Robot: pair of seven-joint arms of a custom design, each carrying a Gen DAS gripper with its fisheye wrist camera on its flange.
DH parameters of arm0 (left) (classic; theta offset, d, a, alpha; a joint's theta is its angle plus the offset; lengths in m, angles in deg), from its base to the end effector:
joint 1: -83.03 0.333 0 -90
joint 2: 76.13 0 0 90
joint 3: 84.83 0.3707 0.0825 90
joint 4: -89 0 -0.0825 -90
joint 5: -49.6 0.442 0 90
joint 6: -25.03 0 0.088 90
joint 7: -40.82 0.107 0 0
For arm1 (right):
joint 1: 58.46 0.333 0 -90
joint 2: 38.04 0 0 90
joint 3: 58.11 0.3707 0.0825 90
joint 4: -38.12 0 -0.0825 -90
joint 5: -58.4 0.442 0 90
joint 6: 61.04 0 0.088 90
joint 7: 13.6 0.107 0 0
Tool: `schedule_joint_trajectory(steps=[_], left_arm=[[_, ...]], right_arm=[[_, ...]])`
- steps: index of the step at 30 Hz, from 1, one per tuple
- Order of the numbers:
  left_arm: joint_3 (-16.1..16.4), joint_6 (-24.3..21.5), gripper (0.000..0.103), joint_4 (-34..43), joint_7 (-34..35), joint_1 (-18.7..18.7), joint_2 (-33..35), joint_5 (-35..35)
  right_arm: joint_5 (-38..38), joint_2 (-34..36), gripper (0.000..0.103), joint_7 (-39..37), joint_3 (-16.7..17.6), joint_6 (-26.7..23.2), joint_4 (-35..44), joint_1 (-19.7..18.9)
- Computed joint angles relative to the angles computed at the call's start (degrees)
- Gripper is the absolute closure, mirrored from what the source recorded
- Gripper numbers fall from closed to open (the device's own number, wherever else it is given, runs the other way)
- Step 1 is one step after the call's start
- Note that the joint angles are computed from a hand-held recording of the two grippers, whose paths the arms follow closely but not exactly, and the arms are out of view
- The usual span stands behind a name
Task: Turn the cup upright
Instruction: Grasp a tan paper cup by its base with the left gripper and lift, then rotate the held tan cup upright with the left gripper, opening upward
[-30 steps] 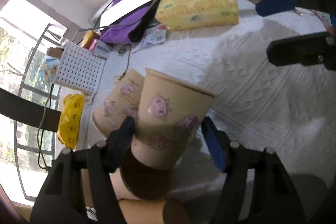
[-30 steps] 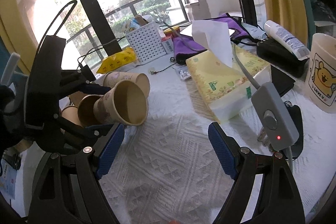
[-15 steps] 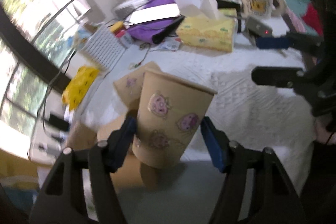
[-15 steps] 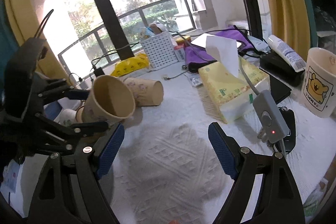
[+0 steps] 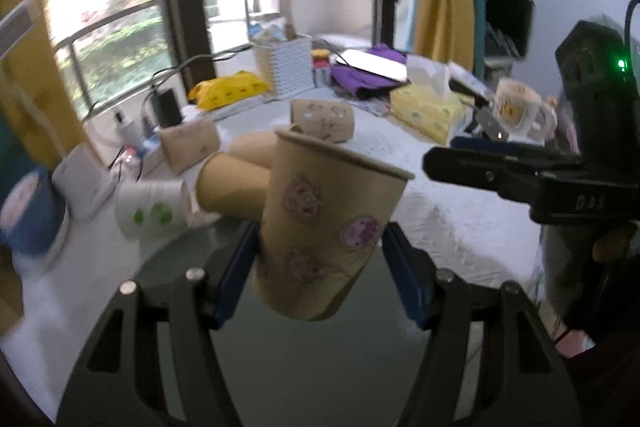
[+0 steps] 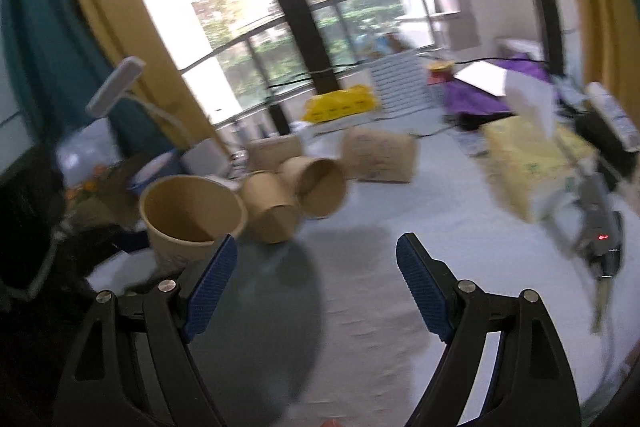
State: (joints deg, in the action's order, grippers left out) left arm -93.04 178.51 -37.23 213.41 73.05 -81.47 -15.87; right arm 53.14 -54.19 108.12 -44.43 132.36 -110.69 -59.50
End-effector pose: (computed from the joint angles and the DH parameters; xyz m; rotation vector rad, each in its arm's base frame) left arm 0.5706 -0.1597 0.4952 -0.9116 2.4199 -1.1641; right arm 0.4790 0.1240 0.4925 -1.3558 1.6620 -0.5811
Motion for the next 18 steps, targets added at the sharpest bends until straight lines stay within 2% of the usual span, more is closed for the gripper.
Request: schedule_joint_trajectory(steps=[1, 4, 6, 10, 13, 18], left_arm=[[0.32, 0.68, 0.037, -0.85, 1.56, -0.06, -0.64, -3.06], [1.42, 0.22, 0.037, -2.35, 4.93, 0.13, -1.82, -10.23], [1.89, 0.27, 0.037, -3.50, 8.36, 0.36, -2.74, -14.85], [2.75, -2.56, 0.037, -5.88, 13.47, 1.22, -4.50, -20.15], [3.43, -5.51, 0.037, -7.75, 16.19, 2.06, -5.99, -22.55], [4.20, -7.72, 0.037, -10.81, 22.22, 3.39, -8.60, -28.26]], right_arm=[[-1.74, 0.49, 0.019, 0.65, -3.66, 0.09, 0.47, 4.18], [-4.71, 0.88, 0.019, 1.76, -8.28, 0.76, 1.19, 10.38], [-8.13, 1.00, 0.019, 3.09, -13.01, 1.34, 1.56, 16.04], [-11.27, 1.36, 0.019, 3.83, -13.81, 1.13, 2.79, 19.21], [-11.74, 1.32, 0.019, 3.73, -12.22, 0.05, 3.51, 19.31], [-14.12, 1.73, 0.019, 5.28, -17.54, -1.99, 4.48, 26.77]])
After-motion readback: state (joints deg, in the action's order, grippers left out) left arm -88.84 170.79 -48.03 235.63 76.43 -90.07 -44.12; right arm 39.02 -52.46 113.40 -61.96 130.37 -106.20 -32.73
